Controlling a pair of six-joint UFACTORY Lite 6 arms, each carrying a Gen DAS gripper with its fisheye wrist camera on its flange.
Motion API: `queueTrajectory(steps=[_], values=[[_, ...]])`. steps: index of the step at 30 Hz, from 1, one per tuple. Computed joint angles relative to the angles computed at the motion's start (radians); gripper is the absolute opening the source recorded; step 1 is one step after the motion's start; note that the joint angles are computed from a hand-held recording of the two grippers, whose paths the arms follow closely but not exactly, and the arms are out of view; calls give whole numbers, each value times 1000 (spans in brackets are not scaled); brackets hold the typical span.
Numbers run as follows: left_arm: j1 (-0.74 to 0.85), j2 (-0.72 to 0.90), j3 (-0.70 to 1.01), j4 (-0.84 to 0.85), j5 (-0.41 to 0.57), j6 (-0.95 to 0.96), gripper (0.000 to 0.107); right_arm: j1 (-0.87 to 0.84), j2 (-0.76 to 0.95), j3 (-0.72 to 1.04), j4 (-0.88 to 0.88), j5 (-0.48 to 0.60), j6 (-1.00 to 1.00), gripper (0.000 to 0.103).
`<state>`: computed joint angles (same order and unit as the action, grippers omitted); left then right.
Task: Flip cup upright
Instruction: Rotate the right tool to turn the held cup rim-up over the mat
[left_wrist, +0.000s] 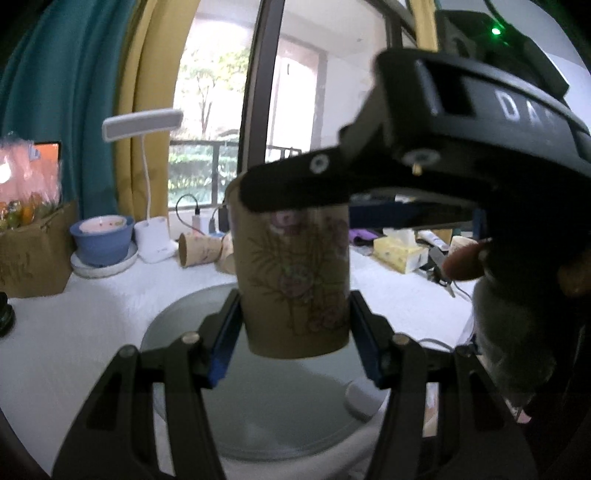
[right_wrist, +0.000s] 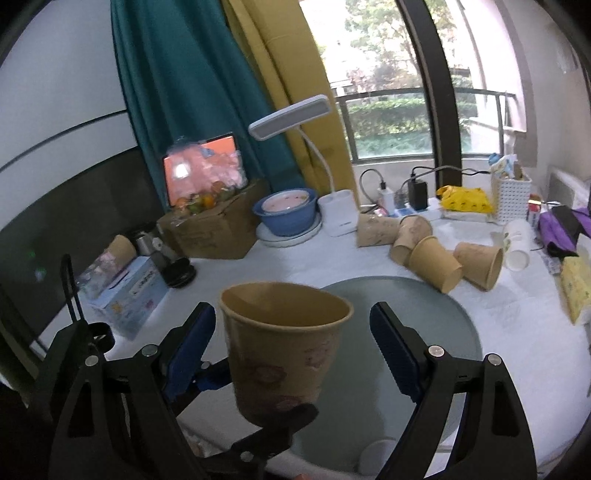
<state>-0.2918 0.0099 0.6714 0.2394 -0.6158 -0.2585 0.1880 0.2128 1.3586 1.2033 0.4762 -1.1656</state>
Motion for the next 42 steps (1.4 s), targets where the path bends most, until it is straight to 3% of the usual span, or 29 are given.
queueTrajectory(steps=[9,13,23,27,31,42], values=[[-57,-36,-42,-98,-47,140,58,-31,26,24,5,102,8,88],[-84,-57,-59,-151,-56,207,58,-39,26,24,2,120,9,71],[-66,-56,-47,-101,-22,165,60,-45,22,19,3,129,3,68],[-36,-33,-21,8,9,59,66,-46,14,8,5,125,-4,67],[-16,-24,-16,59,14,11,76,-36,20,9,13,95,-13,67],[167,-7,-41,224,53,-202,77,32,28,-1,201,-163,-273,67]])
